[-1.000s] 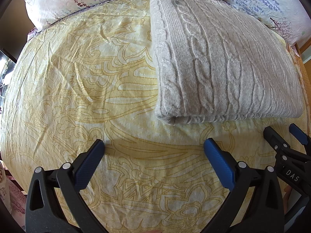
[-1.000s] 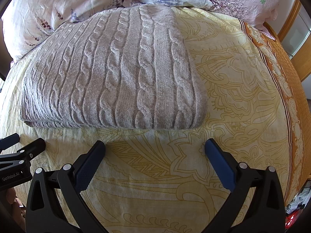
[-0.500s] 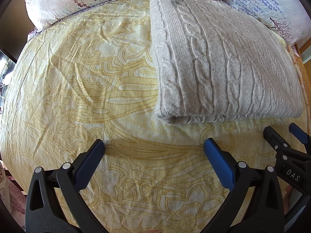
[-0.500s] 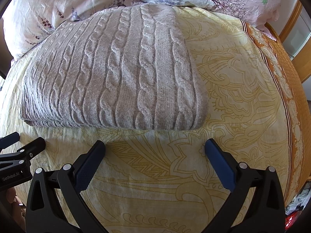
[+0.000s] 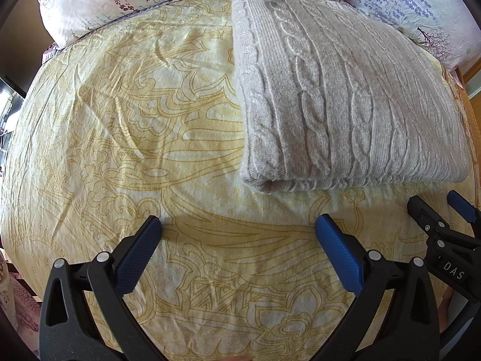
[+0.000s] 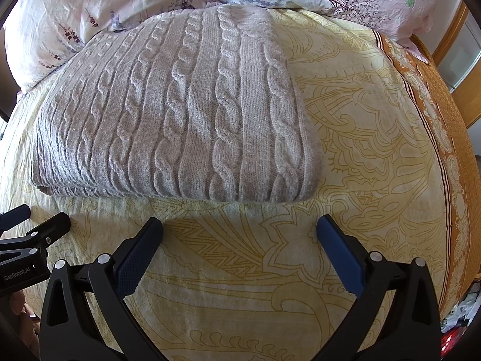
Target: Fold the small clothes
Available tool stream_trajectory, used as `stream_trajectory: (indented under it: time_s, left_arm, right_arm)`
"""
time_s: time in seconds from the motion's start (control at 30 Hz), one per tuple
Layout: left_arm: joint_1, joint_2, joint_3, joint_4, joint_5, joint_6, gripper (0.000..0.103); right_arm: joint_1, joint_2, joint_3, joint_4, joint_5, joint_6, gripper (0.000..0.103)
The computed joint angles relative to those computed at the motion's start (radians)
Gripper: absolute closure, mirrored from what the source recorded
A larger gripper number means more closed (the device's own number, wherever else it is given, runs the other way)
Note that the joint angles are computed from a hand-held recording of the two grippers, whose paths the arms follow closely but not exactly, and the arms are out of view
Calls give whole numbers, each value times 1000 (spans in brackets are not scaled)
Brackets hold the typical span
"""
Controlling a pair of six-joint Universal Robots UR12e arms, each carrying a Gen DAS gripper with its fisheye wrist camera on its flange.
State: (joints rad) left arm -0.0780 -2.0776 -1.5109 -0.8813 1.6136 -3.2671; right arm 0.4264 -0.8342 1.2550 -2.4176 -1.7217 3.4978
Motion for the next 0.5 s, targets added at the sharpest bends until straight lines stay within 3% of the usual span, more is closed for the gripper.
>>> stream_trajectory:
  time_s: [0.5]
  left_arm:
    - [0, 0, 0, 1, 1, -1, 2]
  right_arm:
    - [0, 5, -10, 10, 1, 2, 1]
